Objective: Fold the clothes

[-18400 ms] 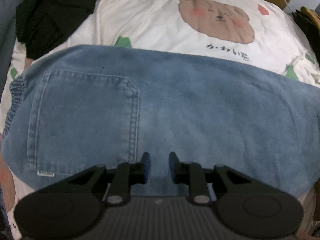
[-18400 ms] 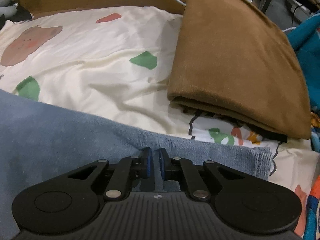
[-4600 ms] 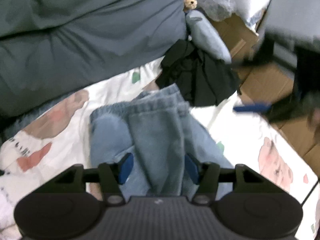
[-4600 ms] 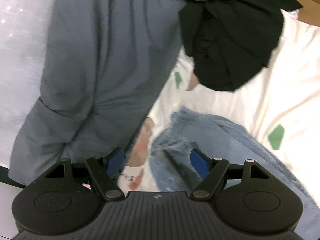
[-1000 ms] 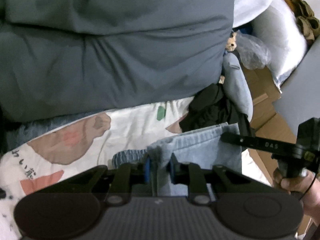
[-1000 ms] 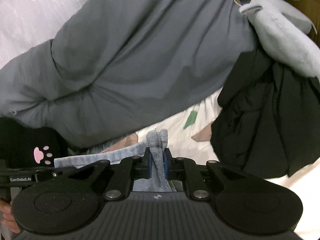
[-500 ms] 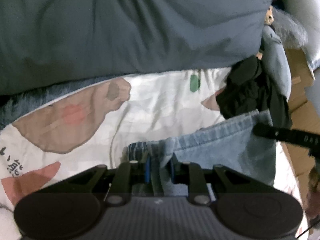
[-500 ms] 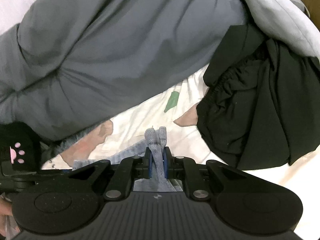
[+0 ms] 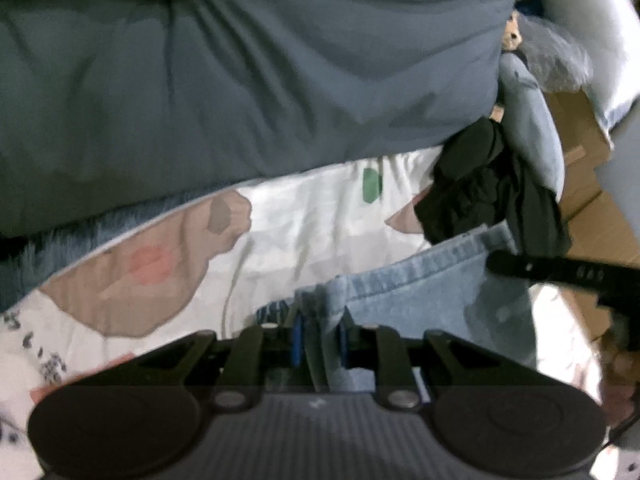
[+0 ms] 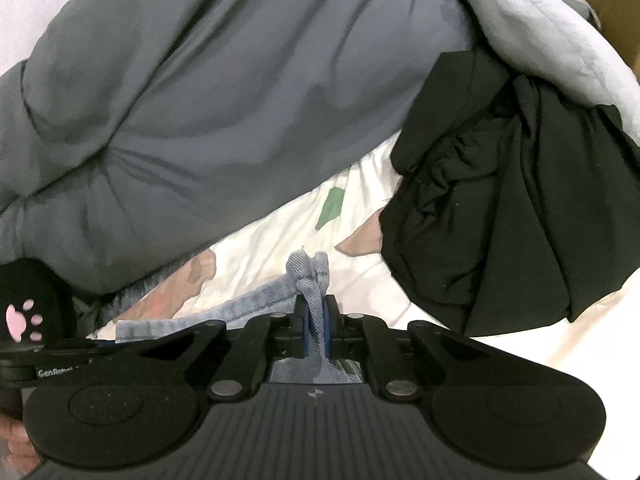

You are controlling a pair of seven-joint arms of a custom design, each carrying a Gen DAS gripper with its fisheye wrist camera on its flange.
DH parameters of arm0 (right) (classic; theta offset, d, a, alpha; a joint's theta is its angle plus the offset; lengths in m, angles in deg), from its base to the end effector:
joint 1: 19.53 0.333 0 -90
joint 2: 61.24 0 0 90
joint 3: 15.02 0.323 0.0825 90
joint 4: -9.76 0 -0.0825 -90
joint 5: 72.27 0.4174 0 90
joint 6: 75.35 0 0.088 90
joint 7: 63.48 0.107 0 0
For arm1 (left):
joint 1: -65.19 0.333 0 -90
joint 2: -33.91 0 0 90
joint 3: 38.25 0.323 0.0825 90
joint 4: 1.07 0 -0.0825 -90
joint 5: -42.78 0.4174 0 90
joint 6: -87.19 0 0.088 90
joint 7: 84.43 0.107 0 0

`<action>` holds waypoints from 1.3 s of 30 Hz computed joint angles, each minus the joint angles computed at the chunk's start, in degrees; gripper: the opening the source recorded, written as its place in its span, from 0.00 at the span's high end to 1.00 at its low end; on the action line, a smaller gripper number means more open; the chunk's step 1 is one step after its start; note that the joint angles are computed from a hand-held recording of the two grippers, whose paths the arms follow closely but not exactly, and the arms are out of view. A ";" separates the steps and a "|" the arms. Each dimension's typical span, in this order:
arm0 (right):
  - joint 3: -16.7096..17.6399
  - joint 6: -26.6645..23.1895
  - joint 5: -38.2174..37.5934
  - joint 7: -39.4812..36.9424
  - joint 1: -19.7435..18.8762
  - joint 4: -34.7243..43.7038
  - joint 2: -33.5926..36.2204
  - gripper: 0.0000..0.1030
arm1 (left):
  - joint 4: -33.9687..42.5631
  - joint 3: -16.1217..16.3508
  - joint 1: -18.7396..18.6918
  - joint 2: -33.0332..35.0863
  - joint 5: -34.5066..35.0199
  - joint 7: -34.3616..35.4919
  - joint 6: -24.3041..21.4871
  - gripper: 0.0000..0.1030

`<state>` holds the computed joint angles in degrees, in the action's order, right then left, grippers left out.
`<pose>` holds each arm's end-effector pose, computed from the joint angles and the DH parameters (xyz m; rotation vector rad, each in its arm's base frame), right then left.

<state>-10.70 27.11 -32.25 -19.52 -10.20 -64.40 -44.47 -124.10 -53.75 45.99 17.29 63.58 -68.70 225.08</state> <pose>0.6681 0.2099 0.6286 -2.2966 0.7354 0.2211 0.4413 -0.3183 0.5765 -2.3308 1.4214 -0.8210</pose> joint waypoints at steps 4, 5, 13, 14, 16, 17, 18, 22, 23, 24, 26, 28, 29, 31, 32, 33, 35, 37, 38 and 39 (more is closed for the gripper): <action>-0.29 2.31 -2.79 1.54 1.30 -1.23 -0.79 0.85 | -1.42 0.50 0.03 0.38 -1.51 -0.17 0.24 0.62; -0.46 3.89 -3.55 2.00 1.64 -2.34 -1.54 0.81 | -0.94 -0.20 0.43 0.05 -0.13 -1.15 -1.68 0.55; -0.90 7.73 4.96 -7.98 -0.73 -13.07 -9.15 0.79 | 1.36 -3.22 0.29 -2.59 7.94 -2.20 -8.83 0.68; -1.06 8.43 5.97 -9.85 -0.76 -14.94 -10.59 0.79 | 1.88 -3.77 0.17 -2.71 9.38 -2.23 -9.38 0.68; -1.55 10.18 8.14 -13.52 -0.69 -19.26 -13.98 0.79 | 2.70 -4.66 -0.34 -2.78 11.64 -2.10 -9.71 0.68; -1.88 10.76 9.18 -14.99 -0.60 -21.19 -15.55 0.79 | 3.00 -4.95 -0.81 -2.62 12.11 -1.81 -9.65 0.68; -2.21 11.63 10.09 -15.73 -0.45 -23.31 -17.26 0.79 | 3.17 -5.09 -1.25 -2.38 12.28 -1.57 -9.47 0.68; -3.42 16.79 12.62 -18.53 0.61 -31.09 -23.60 0.79 | 2.84 -4.83 -2.87 -1.04 11.35 0.41 -8.17 0.69; -3.73 17.55 13.20 -19.33 0.92 -32.39 -24.66 0.79 | 2.92 -4.76 -3.21 -0.49 10.70 1.02 -8.61 0.70; -3.88 18.89 13.54 -20.02 1.26 -33.74 -25.79 0.79 | 2.72 -4.62 -3.38 -0.26 10.51 1.29 -8.45 0.71; -4.27 18.76 12.98 -19.56 1.80 -34.68 -26.53 0.79 | 2.30 -4.39 -3.65 0.18 10.10 1.86 -8.11 0.71; -4.18 17.31 10.52 -18.12 2.15 -34.47 -25.82 0.79 | 1.90 -4.21 -3.87 0.64 9.69 2.45 -7.78 0.71; -3.90 17.35 9.01 -17.71 2.34 -34.61 -25.38 0.79 | 1.83 -4.10 -3.84 1.06 9.46 2.53 -7.99 0.71; -3.33 17.42 5.98 -16.81 2.72 -34.84 -24.45 0.79 | 1.61 -4.17 -3.52 1.56 9.98 1.35 -8.05 0.72; -2.90 18.32 4.20 -16.16 2.92 -35.15 -23.99 0.74 | 1.38 -4.19 -3.43 1.70 10.45 1.12 -7.85 0.72; -2.85 18.89 4.08 -15.88 3.08 -35.28 -23.69 0.74 | 1.19 -4.29 -3.40 1.68 10.91 0.99 -8.10 0.71; -2.84 19.89 4.43 -15.43 3.34 -35.43 -23.13 0.74 | 0.55 -4.25 -3.30 1.66 11.77 0.62 -7.44 0.70; -2.57 20.60 3.72 -14.69 3.64 -35.20 -22.65 0.74 | 0.22 -4.09 -3.25 1.96 12.06 0.70 -7.02 0.69; -2.34 21.05 3.06 -14.83 3.87 -35.15 -22.40 0.74 | 0.13 -4.01 -3.26 2.15 12.06 0.89 -6.91 0.69; -2.10 21.52 2.35 -15.04 4.11 -35.11 -22.14 0.74 | 0.05 -3.94 -3.26 2.34 12.07 1.08 -6.80 0.69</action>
